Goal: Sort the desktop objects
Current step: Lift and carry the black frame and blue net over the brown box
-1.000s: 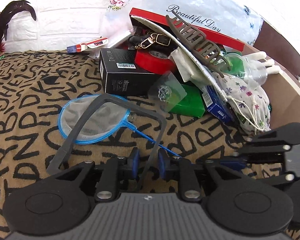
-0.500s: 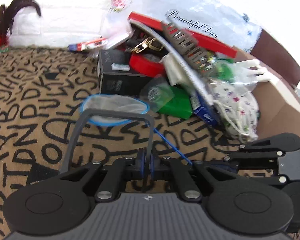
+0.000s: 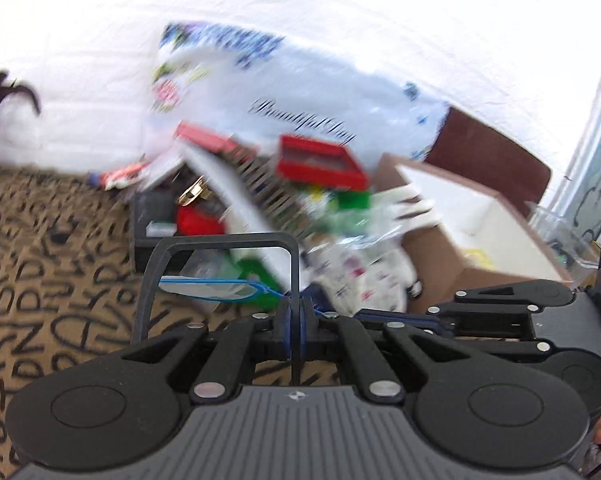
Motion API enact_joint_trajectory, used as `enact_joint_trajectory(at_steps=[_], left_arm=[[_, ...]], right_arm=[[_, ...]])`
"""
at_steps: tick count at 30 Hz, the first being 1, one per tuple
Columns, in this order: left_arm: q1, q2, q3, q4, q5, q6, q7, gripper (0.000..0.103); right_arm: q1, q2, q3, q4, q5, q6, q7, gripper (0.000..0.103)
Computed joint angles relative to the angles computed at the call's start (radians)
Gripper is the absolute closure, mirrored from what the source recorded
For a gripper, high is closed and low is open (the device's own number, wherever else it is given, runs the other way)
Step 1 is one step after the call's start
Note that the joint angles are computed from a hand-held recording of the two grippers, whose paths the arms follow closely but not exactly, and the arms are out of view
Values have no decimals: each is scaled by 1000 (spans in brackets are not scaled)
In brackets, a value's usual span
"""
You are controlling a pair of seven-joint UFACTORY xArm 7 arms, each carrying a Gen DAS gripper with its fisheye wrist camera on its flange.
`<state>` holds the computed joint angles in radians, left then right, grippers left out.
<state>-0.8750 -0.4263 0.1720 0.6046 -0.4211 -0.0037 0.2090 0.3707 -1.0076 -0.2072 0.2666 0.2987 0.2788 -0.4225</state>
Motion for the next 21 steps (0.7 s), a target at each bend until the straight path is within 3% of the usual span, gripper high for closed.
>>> enact_joint_trajectory(at_steps=[7,14,17,20,21], left_arm=[[-20,22,-51,84,24,-26,-23,102],[-122,103,-39,232,48,-63,-12,102],[-227,155,19,316,26,-64,37,102],[-219,206,-17,381,9,-68,67,102],[-247,213,1,392,-18,-72,93,102]], right_arm=[[-36,-104,-47,16,-10,3,-37,103],[-107,-206,-83,53,-33,7,-74,103],[-138,-226,-102,72,-44,-4,-91,103],[-179,-236,-128,91,-57,-1,-109,103],[-193,-236,-140,101,-59,15,-112,103]])
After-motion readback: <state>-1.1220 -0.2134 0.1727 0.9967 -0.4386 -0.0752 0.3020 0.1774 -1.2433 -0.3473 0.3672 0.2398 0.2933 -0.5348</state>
